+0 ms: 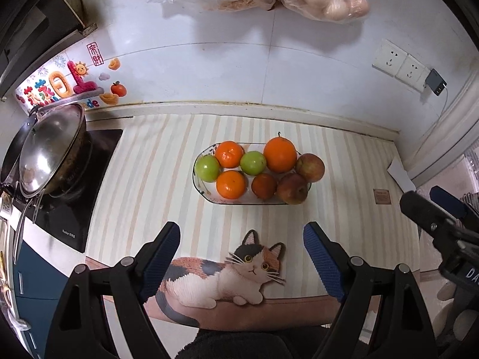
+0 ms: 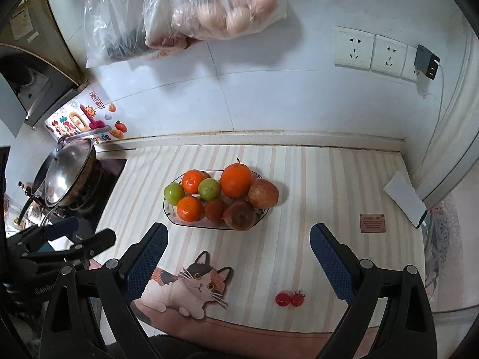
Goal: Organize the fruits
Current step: 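Move both grippers toward the two cherry tomatoes on the counter, then grasp one cherry tomato with the right gripper while the left grasps the other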
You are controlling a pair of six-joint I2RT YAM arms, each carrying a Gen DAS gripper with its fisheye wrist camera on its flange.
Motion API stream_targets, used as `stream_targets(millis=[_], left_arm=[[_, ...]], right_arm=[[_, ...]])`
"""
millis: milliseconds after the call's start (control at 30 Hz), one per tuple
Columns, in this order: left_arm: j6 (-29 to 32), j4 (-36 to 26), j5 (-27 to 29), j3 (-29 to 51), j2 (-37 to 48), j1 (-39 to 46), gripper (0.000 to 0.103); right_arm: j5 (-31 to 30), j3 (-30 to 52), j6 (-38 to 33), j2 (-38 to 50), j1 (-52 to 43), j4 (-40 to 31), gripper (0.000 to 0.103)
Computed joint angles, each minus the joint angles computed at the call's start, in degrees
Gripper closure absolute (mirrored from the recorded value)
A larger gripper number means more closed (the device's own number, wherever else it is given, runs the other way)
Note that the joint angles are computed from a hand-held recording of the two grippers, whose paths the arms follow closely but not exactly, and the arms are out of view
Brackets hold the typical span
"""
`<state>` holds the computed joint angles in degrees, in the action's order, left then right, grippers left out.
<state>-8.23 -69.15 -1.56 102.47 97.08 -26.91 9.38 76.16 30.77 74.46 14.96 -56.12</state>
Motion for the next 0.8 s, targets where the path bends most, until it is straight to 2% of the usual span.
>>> stream_targets(millis=[100,200,367,400,500,600,800], left_arm=[[-0.6,-0.1,0.8,-0.3,0.5,-0.2,0.019],[-0.9,0.7,0.7,-0.6,1.3,-1.0,0.019],[-1.1,3.8,-0.9,-2.8,4.7,-4.2,0.019],[-1.2,4.8,-1.2,-3.9,5.5,-4.9,0.019],[-0.6,5.3,-0.4,-4.4,9.6,-6.8,0.019],[-0.1,6.3,-0.2,-5.0,14.8,-9.4,0.019],[-0.1,6.3,1.5,-5.0,22.6,-12.8,0.019]], right_arm=[[-1.5,-1.6,0.3,-1.0,-0.8,0.7,0.005],[-7.2,-5.5,0.2,-1.9,-4.9,3.0,0.005],[-14.0,-17.8,-0.7,-4.9,-14.6,8.8,0.005],[-15.8,-20.3,-1.3,-4.9,-17.0,10.0,0.01],[-22.9,-29.8,-2.7,-3.0,-25.3,16.0,0.038],[-28.7,-37.5,-3.7,2.1,-31.5,23.6,0.052],[-32.6,-46.4,-2.2,15.0,-36.3,38.5,0.053]])
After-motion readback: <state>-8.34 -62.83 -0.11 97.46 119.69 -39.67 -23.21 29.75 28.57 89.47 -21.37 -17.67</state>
